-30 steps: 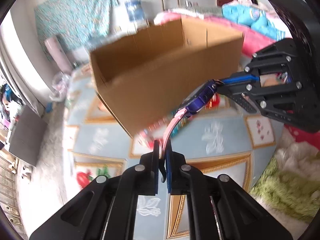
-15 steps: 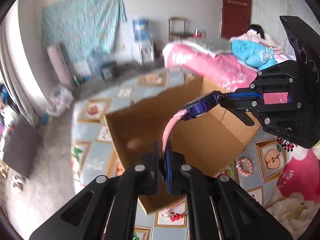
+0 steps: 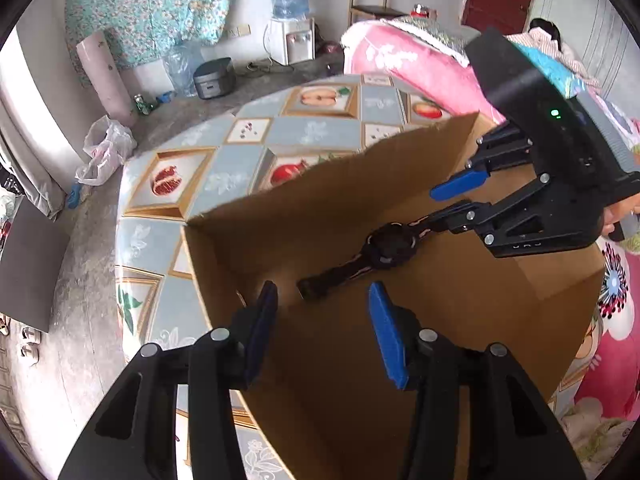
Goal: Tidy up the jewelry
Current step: 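Lift the pink watch with the left tool and drop it into the cardboard box, then move the right tool to the bead necklace beside the box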
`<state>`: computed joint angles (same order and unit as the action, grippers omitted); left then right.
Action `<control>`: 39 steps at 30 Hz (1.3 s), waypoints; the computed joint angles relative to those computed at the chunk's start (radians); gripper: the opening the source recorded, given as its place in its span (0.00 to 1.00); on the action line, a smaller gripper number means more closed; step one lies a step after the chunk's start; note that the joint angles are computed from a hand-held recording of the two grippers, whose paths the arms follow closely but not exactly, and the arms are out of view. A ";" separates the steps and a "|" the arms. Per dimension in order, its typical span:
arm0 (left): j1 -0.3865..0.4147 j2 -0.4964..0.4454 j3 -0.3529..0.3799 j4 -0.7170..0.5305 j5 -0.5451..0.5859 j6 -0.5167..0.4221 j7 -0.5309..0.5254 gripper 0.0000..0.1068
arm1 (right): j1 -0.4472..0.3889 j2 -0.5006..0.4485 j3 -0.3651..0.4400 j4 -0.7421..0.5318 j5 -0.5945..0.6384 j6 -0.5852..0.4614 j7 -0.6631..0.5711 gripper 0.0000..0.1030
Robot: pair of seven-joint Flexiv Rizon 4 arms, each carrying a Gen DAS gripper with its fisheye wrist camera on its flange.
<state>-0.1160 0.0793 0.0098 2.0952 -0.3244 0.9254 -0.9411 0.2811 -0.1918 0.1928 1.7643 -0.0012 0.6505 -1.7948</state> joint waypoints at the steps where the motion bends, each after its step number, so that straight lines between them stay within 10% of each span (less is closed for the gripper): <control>1: 0.001 0.002 0.003 0.003 -0.005 0.009 -0.003 0.44 | -0.007 0.002 -0.003 -0.003 0.016 -0.001 0.002 0.27; 8: -0.017 0.093 0.038 0.093 -0.121 0.105 0.054 0.49 | -0.042 0.087 -0.012 0.083 0.044 0.152 0.038 0.29; 18: -0.104 0.349 0.133 0.338 -0.321 0.227 0.107 0.71 | -0.020 0.488 -0.020 0.360 0.293 0.417 0.119 0.52; 25: -0.048 0.564 0.144 0.478 -0.165 0.129 0.021 0.84 | 0.132 0.763 -0.007 0.584 0.419 0.406 0.158 0.65; 39: 0.083 0.498 0.057 0.592 0.214 0.056 -0.325 0.87 | 0.211 0.630 0.219 0.747 0.112 0.422 0.630 0.66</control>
<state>-0.0330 0.5773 0.0666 2.6871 -0.1108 0.9812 -1.2660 0.4917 0.4380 0.4114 2.5117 0.1111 1.0727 -1.1649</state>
